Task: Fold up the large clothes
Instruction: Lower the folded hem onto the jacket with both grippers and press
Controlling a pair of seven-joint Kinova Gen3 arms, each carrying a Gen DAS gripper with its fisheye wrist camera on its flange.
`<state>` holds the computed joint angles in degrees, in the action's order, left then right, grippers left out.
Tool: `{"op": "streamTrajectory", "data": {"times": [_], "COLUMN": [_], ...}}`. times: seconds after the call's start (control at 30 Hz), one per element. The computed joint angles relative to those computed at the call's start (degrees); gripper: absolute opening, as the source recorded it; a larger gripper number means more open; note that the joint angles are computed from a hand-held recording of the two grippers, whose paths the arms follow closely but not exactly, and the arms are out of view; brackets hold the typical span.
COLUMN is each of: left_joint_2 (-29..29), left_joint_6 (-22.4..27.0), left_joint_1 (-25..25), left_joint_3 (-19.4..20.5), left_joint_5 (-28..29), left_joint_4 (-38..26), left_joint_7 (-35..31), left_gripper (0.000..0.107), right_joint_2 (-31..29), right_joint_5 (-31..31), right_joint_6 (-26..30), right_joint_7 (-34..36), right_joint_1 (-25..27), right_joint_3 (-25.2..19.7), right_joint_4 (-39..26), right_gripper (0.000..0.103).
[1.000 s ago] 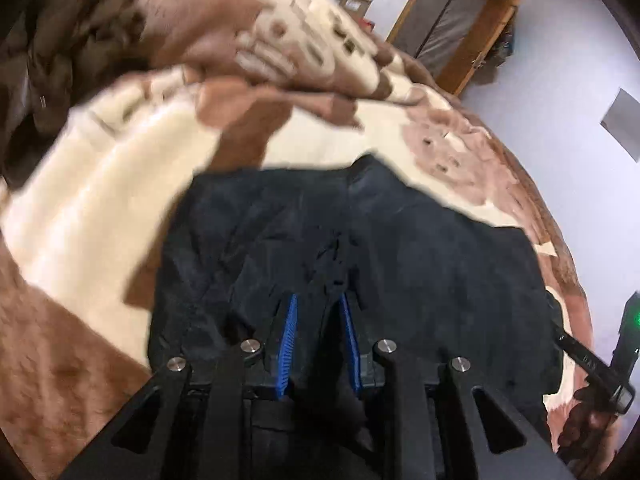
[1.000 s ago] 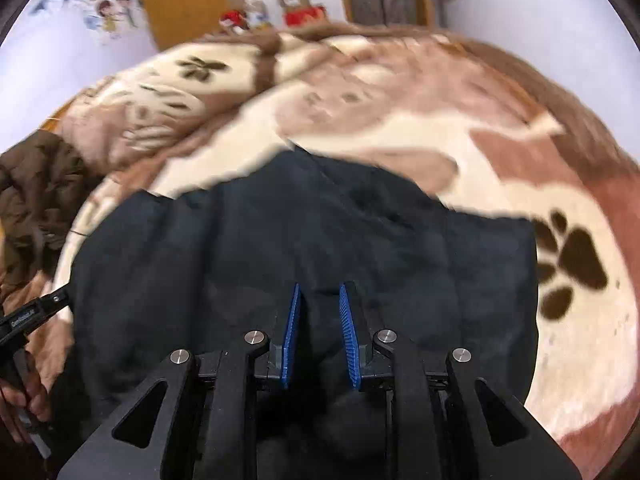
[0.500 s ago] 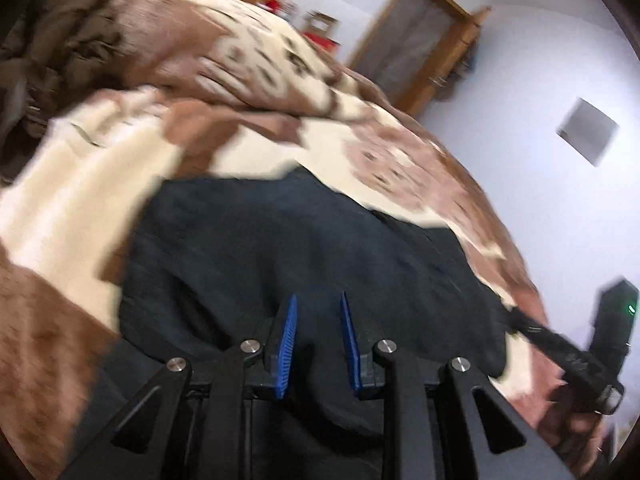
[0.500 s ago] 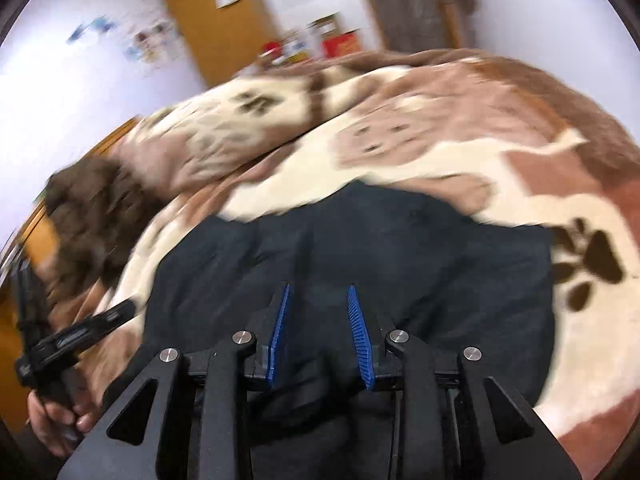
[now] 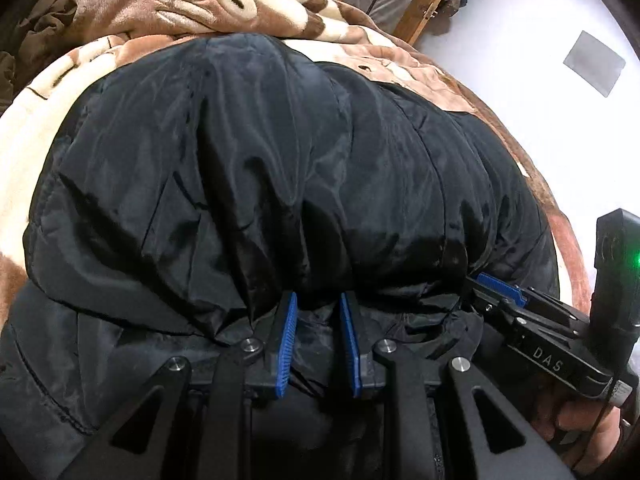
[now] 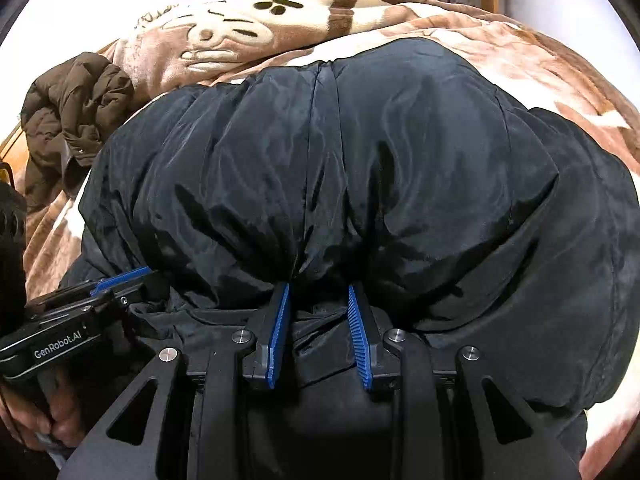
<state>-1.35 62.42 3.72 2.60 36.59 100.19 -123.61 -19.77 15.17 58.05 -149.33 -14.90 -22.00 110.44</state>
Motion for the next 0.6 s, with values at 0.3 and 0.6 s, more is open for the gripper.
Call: {"op": "streamTrajectory", "data": {"times": [0.3,0.6], "left_joint_2": [-4.4,-2.8], "left_joint_6": [5.8,-1.9], "left_joint_1": [-2.1,2.1], "left_joint_3": [-1.9,1.2], "left_joint_5": [3.5,-3.4], "left_joint_4": [1.7,2.5], "left_joint_7": [-4.8,0.1], "left_gripper": [0.023,0.023], "right_joint_2": [-2.5,1.0], "right_joint_5": [-2.1,1.3], "right_joint_6": [4.3,2.0], "right_joint_7": [-1.8,-4.7], "right_joint_1": [-0.1,-1.0], "right_joint_3": [-2.3,-3.5], "right_joint_4": [-2.0,0.6], "right_gripper": [0.029,0.028]}}
